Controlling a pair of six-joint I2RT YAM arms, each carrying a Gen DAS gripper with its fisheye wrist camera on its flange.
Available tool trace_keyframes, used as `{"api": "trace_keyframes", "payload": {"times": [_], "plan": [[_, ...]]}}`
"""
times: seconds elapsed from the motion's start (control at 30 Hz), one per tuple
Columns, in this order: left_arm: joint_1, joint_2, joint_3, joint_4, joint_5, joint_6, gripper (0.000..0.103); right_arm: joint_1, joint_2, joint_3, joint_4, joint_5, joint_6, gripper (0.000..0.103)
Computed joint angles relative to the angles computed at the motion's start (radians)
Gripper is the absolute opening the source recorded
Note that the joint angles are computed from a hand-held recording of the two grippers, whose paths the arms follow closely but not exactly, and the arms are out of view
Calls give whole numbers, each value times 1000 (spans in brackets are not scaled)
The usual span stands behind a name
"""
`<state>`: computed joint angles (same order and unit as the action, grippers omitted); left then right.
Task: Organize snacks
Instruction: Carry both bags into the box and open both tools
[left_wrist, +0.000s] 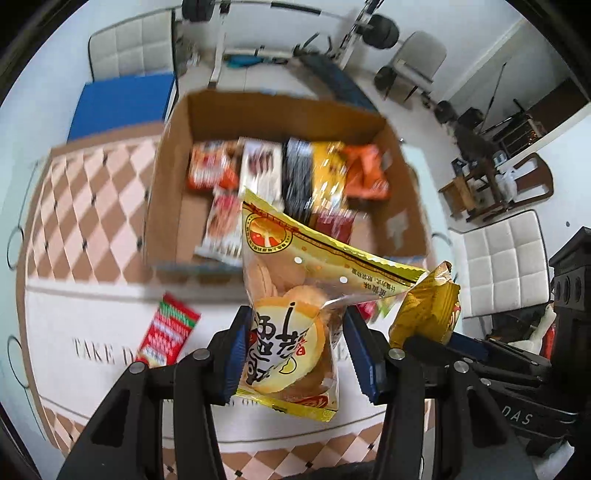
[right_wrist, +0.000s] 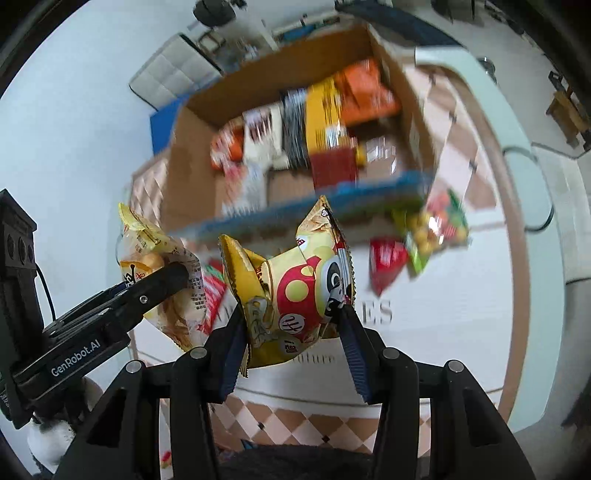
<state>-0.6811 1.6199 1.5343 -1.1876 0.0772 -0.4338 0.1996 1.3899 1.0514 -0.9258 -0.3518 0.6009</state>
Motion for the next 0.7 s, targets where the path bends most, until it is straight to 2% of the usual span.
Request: {"api": "trace_keyframes", "payload": {"times": [0.23, 0.47, 0.7], "plan": [[33, 168, 240, -34, -2, 47, 47, -87, 65, 162, -45, 27, -70, 52], [54, 354, 421, -78, 3, 74, 47, -133, 223, 287, -29, 65, -106, 52], [100, 579, 610, -146, 43, 87, 47, -161, 421, 354, 10, 91, -120, 52]]}}
